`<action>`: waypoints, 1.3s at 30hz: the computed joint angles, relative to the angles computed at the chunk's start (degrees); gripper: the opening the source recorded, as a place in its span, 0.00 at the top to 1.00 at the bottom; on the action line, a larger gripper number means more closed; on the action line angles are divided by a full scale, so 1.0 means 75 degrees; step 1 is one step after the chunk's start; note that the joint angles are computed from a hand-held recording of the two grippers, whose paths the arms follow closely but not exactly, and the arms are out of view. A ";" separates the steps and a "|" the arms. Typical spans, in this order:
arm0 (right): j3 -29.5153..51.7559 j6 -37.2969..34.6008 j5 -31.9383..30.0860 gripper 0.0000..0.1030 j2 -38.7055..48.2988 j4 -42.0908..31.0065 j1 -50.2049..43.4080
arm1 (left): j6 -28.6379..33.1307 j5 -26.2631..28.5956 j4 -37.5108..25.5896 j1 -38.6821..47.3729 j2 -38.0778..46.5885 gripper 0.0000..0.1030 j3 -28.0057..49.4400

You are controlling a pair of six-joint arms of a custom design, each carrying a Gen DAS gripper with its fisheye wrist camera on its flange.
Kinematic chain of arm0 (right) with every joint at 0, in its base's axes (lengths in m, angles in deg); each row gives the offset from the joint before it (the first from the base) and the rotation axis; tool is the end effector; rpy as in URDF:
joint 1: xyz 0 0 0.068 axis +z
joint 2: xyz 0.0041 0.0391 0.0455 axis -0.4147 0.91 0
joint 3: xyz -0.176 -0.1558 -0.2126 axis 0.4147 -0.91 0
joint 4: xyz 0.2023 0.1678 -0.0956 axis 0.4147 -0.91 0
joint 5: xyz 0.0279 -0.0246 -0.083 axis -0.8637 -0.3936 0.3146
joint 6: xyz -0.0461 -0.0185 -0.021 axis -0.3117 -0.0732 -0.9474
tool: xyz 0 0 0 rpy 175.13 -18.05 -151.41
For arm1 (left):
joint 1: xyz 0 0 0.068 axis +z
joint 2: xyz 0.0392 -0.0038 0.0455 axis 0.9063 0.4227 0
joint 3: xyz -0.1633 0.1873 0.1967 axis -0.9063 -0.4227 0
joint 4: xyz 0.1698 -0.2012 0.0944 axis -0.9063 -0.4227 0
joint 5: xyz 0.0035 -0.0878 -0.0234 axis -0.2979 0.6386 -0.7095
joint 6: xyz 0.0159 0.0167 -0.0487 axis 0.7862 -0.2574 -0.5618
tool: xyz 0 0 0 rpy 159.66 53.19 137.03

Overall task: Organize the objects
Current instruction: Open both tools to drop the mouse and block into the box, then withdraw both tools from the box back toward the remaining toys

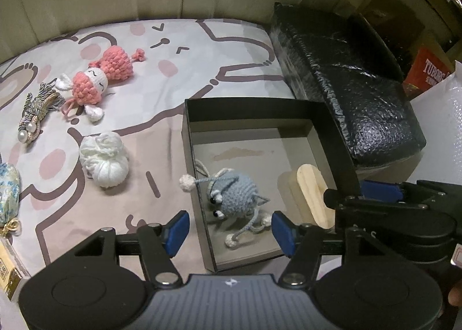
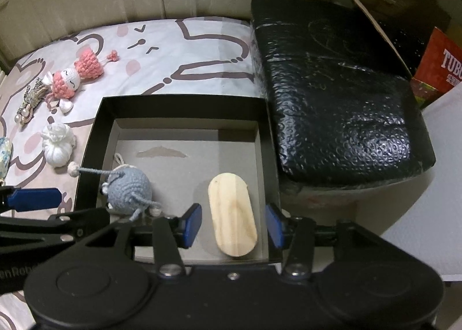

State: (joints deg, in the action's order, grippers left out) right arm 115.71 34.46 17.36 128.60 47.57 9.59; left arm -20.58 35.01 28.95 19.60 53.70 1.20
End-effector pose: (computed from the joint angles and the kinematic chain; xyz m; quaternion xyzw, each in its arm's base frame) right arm 0.2123 0.1334 0.1678 -0.0132 0.9828 -0.0248 0.1827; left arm 0.2167 -0.2178 0.1764 0.0688 0.9796 -0.1098 0.1533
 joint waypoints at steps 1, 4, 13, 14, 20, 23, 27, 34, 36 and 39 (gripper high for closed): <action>0.0012 0.0002 0.0001 0.52 -0.0009 -0.0019 0.0010 | 0.0010 0.0007 -0.0024 0.0001 -0.0013 0.38 0.0007; 0.0013 0.0035 0.0019 0.52 -0.0088 -0.0060 0.0075 | 0.0027 -0.0006 -0.0101 -0.0022 -0.0083 0.38 0.0018; 0.0055 0.0531 0.0160 0.52 -0.0568 -0.0474 0.0267 | 0.0006 -0.0007 -0.0209 0.0001 -0.0407 0.38 -0.0072; 0.0050 0.0582 0.0181 0.51 -0.0627 -0.0505 0.0283 | -0.0002 -0.0011 -0.0217 0.0000 -0.0451 0.38 -0.0090; 0.0085 0.0836 0.0362 0.51 -0.0890 -0.0731 0.0506 | -0.0007 -0.0087 -0.0337 -0.0031 -0.0731 0.38 -0.0148; 0.0108 0.0968 0.0449 0.50 -0.0962 -0.0820 0.0642 | -0.0007 -0.0128 -0.0409 -0.0021 -0.0880 0.38 -0.0191; 0.0158 0.1142 0.0583 0.50 -0.1082 -0.0989 0.0856 | -0.0032 -0.0253 -0.0534 -0.0041 -0.1068 0.38 -0.0246; 0.0269 0.1512 0.0833 0.49 -0.1329 -0.1269 0.1250 | -0.0009 -0.0466 -0.0786 0.0008 -0.1504 0.38 -0.0378; 0.0319 0.1621 0.0912 0.48 -0.1384 -0.1351 0.1354 | -0.0001 -0.0547 -0.0867 0.0032 -0.1628 0.38 -0.0422; 0.0376 0.1759 0.1004 0.47 -0.1444 -0.1456 0.1490 | 0.0023 -0.0704 -0.1029 0.0083 -0.1808 0.37 -0.0464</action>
